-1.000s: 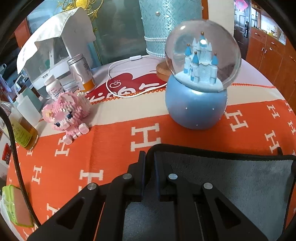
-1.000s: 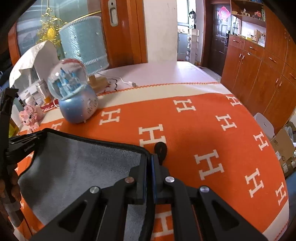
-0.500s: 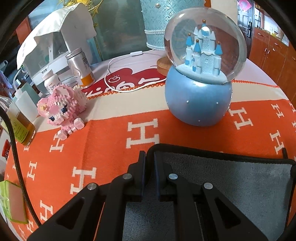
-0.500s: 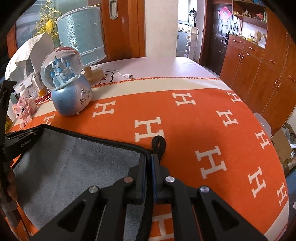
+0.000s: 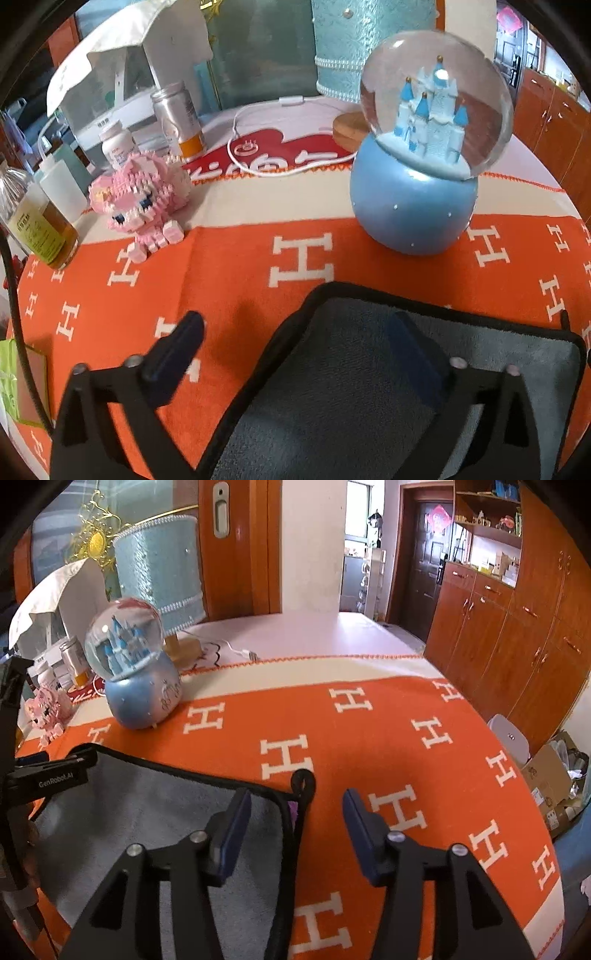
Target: Fold towel
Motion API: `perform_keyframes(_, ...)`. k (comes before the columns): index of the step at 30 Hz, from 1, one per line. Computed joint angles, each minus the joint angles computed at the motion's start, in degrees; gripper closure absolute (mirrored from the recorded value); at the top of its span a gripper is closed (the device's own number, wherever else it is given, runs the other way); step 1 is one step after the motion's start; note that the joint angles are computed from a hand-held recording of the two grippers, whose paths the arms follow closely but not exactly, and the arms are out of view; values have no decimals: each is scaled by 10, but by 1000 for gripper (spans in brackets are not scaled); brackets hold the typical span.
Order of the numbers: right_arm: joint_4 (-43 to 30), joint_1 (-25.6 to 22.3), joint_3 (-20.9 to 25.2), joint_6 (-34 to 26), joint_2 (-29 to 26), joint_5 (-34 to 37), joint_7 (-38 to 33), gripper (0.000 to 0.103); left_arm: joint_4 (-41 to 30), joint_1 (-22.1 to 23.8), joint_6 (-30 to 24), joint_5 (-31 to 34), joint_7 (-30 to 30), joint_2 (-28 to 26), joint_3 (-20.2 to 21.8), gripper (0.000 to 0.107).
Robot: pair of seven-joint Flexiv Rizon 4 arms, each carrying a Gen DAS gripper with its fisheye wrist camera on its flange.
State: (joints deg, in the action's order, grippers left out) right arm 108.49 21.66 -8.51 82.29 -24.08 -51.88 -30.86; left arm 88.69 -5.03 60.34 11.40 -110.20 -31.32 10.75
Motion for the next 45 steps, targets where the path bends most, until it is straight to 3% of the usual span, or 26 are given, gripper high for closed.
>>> perform_keyframes(5, 0, 3, 2, -9, 6, -9, 9, 43, 4, 5, -7, -2, 25, 4, -12, 5)
perform_keyframes(11, -5, -15, 44, -30, 11, 53, -23, 43, 41, 13, 13, -28, 46, 32, -25, 5)
perform_keyframes(17, 8, -7, 52, -47, 29, 83, -22, 43, 82, 4, 33, -16, 49, 81, -19, 5)
perform_keyframes(22, 29, -12, 76, -46, 56, 110, -33, 43, 131, 9, 24, -29, 41, 142, -26, 5)
perform_keyframes(30, 67, -12, 93, -45, 109, 75, -18, 42, 232, 28, 25, -40, 25, 266, -46, 5)
perform_keyframes(45, 119, -51, 160, -50, 227, 10, 6, 41, 295, 63, -26, -21, 77, 433, -84, 5)
